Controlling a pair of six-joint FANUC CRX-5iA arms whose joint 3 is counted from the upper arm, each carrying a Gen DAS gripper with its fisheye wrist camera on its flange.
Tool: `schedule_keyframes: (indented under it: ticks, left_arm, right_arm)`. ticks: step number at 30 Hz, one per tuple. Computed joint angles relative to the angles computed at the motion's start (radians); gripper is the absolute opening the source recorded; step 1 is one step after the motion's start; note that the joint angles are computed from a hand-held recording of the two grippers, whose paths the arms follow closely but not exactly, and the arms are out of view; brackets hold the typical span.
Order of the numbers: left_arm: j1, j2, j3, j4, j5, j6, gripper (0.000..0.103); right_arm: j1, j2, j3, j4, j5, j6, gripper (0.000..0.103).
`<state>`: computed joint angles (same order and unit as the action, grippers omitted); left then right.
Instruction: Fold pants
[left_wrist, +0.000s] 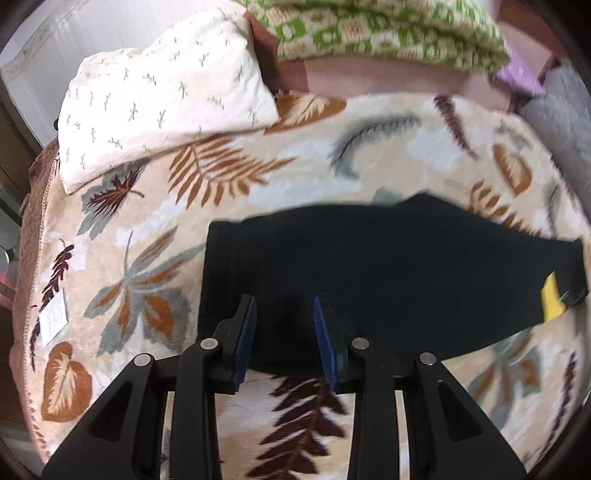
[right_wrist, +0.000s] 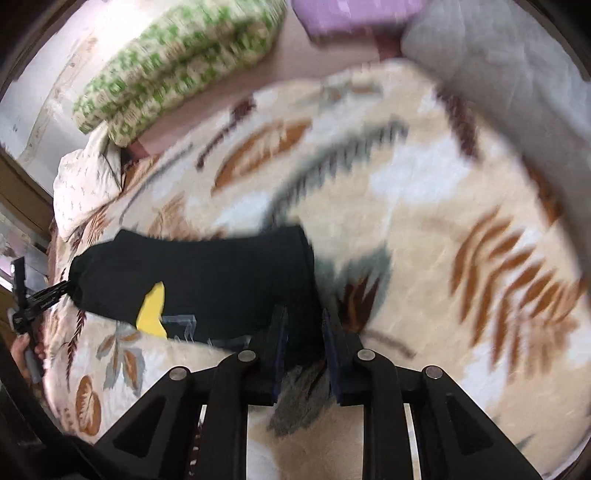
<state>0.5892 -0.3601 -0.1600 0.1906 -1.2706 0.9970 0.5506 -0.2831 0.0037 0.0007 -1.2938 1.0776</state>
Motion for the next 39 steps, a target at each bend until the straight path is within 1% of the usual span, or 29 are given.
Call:
schedule_keyframes:
  ticks: [1,2,4,5,6,7,8,9,11,12,14,15,16,17,18,19,21,23,25,26,27,28,29,32,35,36,37,38,39]
  left_arm:
    - [-0.003,0.006,0.008,0.002,-0.001,0.009,0.03]
    - [-0.013,0.021,0.027,-0.009,-0.001,0.037,0.03]
    - [-0.019,0.052,0.05,-0.012,-0.007,0.062,0.03]
    - [-0.019,0.062,0.057,-0.016,-0.012,0.072,0.03]
    - [-0.018,0.082,0.069,-0.019,-0.023,0.084,0.03]
    - [-0.013,0.096,0.075,-0.014,-0.033,0.086,0.03]
    - [-0.008,0.118,0.086,-0.015,-0.049,0.09,0.03]
    - [-0.006,0.127,0.09,-0.018,-0.057,0.092,0.03]
    - [0.001,0.147,0.097,-0.015,-0.07,0.086,0.03]
    - [0.002,0.154,0.101,-0.014,-0.076,0.083,0.03]
    - [0.001,0.163,0.105,-0.012,-0.076,0.077,0.03]
    - [0.003,0.165,0.105,-0.006,-0.073,0.071,0.03]
    - [0.005,0.167,0.103,0.001,-0.069,0.066,0.03]
    - [0.01,0.169,0.099,0.011,-0.066,0.062,0.03]
    - [0.013,0.172,0.098,0.015,-0.063,0.062,0.03]
    - [0.01,0.182,0.103,0.018,-0.069,0.061,0.03]
    - [0.006,0.193,0.114,0.03,-0.067,0.054,0.03]
    - [-0.005,0.213,0.143,0.037,-0.069,0.057,0.03]
    - [-0.016,0.23,0.173,0.024,-0.06,0.067,0.03]
    - [-0.026,0.244,0.194,0.011,-0.059,0.064,0.034]
    - [-0.041,0.267,0.227,-0.014,-0.066,0.058,0.04]
    - [-0.053,0.292,0.258,-0.027,-0.073,0.038,0.055]
    - [-0.061,0.317,0.282,-0.029,-0.082,0.006,0.061]
    - [-0.076,0.39,0.352,-0.034,-0.121,-0.092,0.061]
    - [-0.065,0.437,0.379,0.007,-0.151,-0.213,0.061]
    - [-0.062,0.445,0.381,0.017,-0.16,-0.238,0.061]
    - [-0.057,0.465,0.392,0.028,-0.199,-0.271,0.061]
    - [-0.059,0.474,0.397,0.02,-0.22,-0.291,0.061]
    - [-0.064,0.476,0.394,0.01,-0.232,-0.315,0.061]
  right_arm:
    - [0.014,0.004,0.016,0.015,0.01,0.007,0.023]
    - [0.01,0.018,0.054,-0.023,0.026,0.032,0.024]
    - [-0.035,0.079,0.165,-0.199,0.032,0.124,0.029]
    - [-0.041,0.125,0.227,-0.28,0.033,0.17,0.03]
    - [-0.05,0.166,0.277,-0.35,0.022,0.21,0.033]
    - [-0.055,0.228,0.345,-0.431,0.003,0.25,0.034]
    - [-0.039,0.28,0.396,-0.463,-0.004,0.265,0.034]
    - [-0.016,0.367,0.482,-0.494,-0.036,0.291,0.035]
    - [0.024,0.496,0.606,-0.506,-0.081,0.305,0.035]
    - [0.042,0.569,0.68,-0.506,-0.118,0.301,0.035]
    - [0.081,0.661,0.772,-0.464,-0.155,0.29,0.035]
    - [0.099,0.73,0.851,-0.446,-0.196,0.283,0.035]
    - [0.112,0.764,0.89,-0.431,-0.214,0.28,0.035]
    - [0.12,0.8,0.935,-0.428,-0.245,0.282,0.035]
    - [0.133,0.854,1.009,-0.414,-0.292,0.285,0.035]
    - [0.144,0.883,1.046,-0.395,-0.316,0.292,0.035]
    - [0.155,0.934,1.119,-0.388,-0.365,0.302,0.035]
    - [0.149,0.951,1.148,-0.417,-0.387,0.317,0.035]
    - [0.16,0.986,1.203,-0.405,-0.424,0.323,0.035]
    - [0.164,1.003,1.231,-0.396,-0.452,0.331,0.035]
    - [0.161,1.026,1.273,-0.405,-0.489,0.334,0.035]
    - [0.16,1.042,1.298,-0.41,-0.51,0.333,0.037]
    - [0.16,1.055,1.319,-0.413,-0.525,0.334,0.037]
    - [0.152,1.07,1.345,-0.438,-0.55,0.346,0.038]
    - [0.134,1.083,1.361,-0.486,-0.569,0.358,0.037]
    - [0.125,1.088,1.371,-0.505,-0.575,0.358,0.036]
    - [0.121,1.088,1.37,-0.514,-0.574,0.362,0.034]
    - [0.114,1.091,1.374,-0.53,-0.578,0.364,0.034]
    - [0.11,1.092,1.374,-0.54,-0.578,0.37,0.03]
